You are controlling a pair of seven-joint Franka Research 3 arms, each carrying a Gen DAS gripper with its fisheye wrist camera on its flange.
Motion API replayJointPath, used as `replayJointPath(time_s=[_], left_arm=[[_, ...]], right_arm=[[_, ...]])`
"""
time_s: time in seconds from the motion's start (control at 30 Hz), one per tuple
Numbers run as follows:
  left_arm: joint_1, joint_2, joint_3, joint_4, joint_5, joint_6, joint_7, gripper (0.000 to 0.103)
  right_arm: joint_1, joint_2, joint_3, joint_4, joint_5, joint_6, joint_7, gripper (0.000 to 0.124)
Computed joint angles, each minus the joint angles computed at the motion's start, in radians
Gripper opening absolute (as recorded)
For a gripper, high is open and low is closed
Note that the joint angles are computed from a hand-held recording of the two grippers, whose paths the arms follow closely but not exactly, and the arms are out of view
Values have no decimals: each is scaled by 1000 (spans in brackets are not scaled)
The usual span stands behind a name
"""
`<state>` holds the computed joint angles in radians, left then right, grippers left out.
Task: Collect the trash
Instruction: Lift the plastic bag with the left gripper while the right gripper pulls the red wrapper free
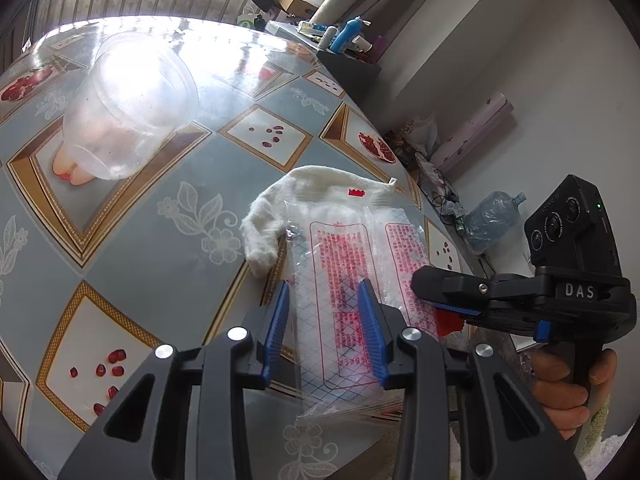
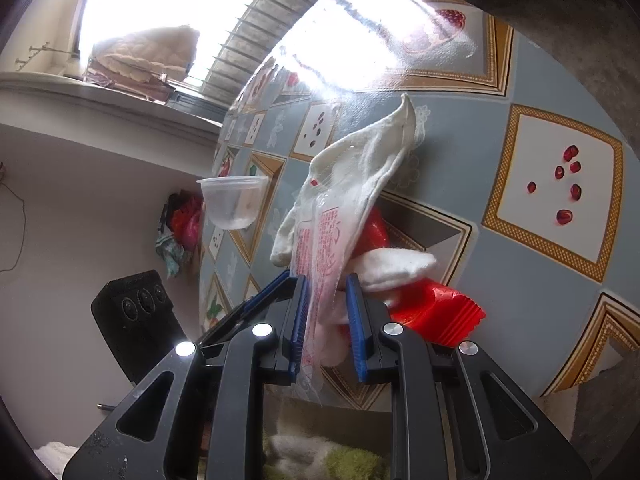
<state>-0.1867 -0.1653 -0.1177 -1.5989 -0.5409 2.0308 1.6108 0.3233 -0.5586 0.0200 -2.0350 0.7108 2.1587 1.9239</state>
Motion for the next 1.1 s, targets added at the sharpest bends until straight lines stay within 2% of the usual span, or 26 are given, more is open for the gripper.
replayJointPath(time_s=[0.2, 0.27, 0.3, 0.37, 0.53, 0.7, 0.83, 0.93, 1.0, 1.1], left_arm=[[-14, -42, 21, -21, -77, 17, 125, 36], [-23, -55, 24, -24, -85, 9, 168, 45], [-27, -65, 25, -29, -87, 11, 190, 46], [-36, -86, 23, -45, -77, 21, 231, 54], [-67, -139, 19, -93, -30, 56, 323, 64], [-103, -164, 11, -130, 15, 91, 393, 64], [-117, -186, -21, -190, 126, 174, 441, 65], [-133, -207, -41, -244, 222, 250, 481, 65], [-133, -211, -62, -267, 304, 296, 471, 65], [-141, -206, -63, -278, 366, 333, 439, 61]], right_arm=[[0, -25, -13, -18, 23, 28, -7, 21], [-4, -39, -18, -28, 27, 36, -8, 22], [-6, -46, -20, -33, 27, 38, -7, 22], [-14, -59, -20, -41, 22, 43, 3, 22], [-19, -89, -22, -66, 24, 61, 18, 22], [-10, -87, -18, -69, 25, 58, 27, 22], [-16, -85, -11, -61, -7, 27, 43, 22], [3, -82, -28, -68, 34, 23, 33, 22], [17, -74, -36, -68, 65, 24, 14, 22], [34, -67, -52, -68, 118, 30, -17, 22]])
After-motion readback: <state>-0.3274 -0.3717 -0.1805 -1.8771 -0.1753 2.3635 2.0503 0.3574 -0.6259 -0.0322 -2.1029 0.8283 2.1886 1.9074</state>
